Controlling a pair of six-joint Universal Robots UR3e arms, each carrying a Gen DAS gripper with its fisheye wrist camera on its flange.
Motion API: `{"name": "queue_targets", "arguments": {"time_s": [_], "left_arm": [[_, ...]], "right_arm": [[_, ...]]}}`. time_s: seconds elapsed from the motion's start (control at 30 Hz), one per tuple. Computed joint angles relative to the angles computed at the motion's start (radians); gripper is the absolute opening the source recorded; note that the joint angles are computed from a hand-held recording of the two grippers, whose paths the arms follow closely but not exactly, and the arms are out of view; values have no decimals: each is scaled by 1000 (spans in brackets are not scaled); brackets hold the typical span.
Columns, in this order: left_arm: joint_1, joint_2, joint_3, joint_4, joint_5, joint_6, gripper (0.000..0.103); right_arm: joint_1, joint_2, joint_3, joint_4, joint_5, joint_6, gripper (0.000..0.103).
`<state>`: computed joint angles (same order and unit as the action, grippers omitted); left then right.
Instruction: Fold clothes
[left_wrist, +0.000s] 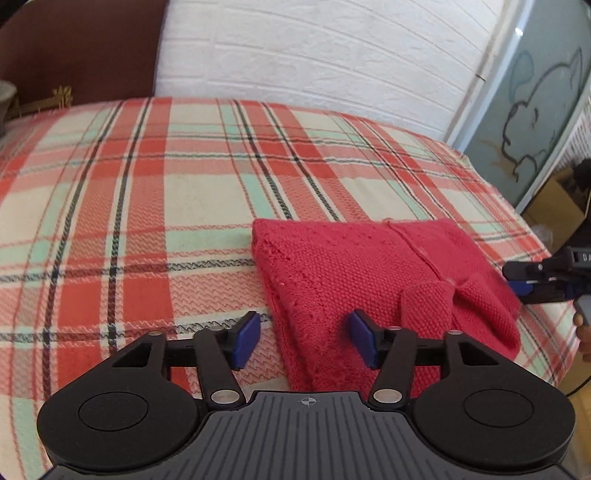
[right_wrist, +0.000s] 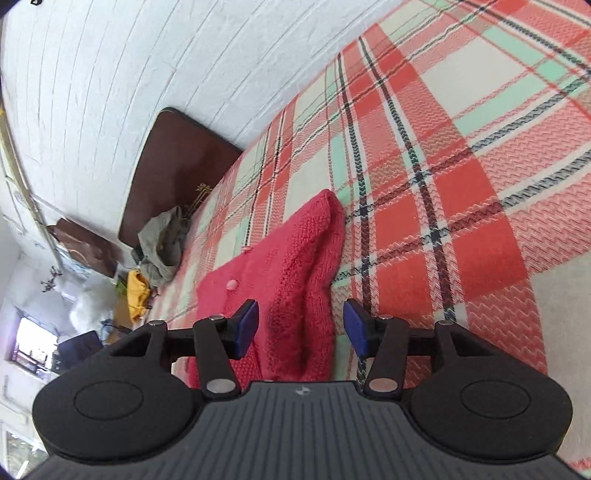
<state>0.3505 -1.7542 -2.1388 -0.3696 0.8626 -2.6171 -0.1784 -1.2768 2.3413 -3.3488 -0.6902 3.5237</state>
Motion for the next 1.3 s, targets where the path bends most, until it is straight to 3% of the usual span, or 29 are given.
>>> {"name": "queue_targets", "arguments": {"time_s": [0.17,0.27,0.33,0.37,0.4,0.43,0.47,0.53,0.7,0.77,0.8,0.83,0.87,0.9,0.93,0.97,1.0,1.07,1.13,1.23,1.3], "left_arm": [[25,-81,71,-81,-95,-11,74],[17,-102,99,-132,-131,17,76],[3,-119,95,-87,-126,4,76],[-3,-122,87,-56,-121,-15,75],[-7,-125,80,-26,-116,-34,71],[-12,-122,72,1,-104,-61,45],[-8,-119,74,-8,-111,-71,28],[16,-100,85,-77,-156,-65,19],[26,-26,88,-168,-199,78,18],[10,-45,110,-195,-167,114,24],[-15,-65,107,-136,-109,91,27],[-41,-86,105,-78,-48,70,41],[-53,-91,71,17,-18,41,49],[-65,-66,45,65,14,24,50],[-79,-41,21,107,48,9,59],[-94,-16,-2,147,84,-4,68],[-116,13,-40,222,132,-12,69],[-181,52,-100,369,258,-13,82],[-273,51,-112,473,434,-48,88],[-365,42,-50,404,607,-121,88],[-362,43,-13,318,613,-180,88]], "right_arm": [[1,115,-116,45,101,7,52],[30,159,-188,78,102,17,48],[51,184,-224,79,82,41,39],[57,199,-236,74,78,56,30],[59,210,-238,55,76,78,26],[62,219,-239,35,72,99,26],[66,206,-227,19,55,108,24],[73,165,-191,-21,27,127,23],[62,17,2,-176,10,168,22],[65,-36,77,-171,-21,144,23],[76,-28,93,-179,-53,141,28],[88,-19,108,-189,-85,139,30],[99,-8,122,-203,-115,140,26],[90,-1,139,-247,-103,159,31],[95,-21,135,-231,-116,170,36],[109,-40,125,-223,-143,168,47],[124,-59,114,-214,-172,164,55],[154,-109,84,-159,-229,124,57],[175,-140,56,-126,-268,103,61],[195,-151,0,-73,-295,62,70],[215,-161,-45,-9,-321,26,70]]}}
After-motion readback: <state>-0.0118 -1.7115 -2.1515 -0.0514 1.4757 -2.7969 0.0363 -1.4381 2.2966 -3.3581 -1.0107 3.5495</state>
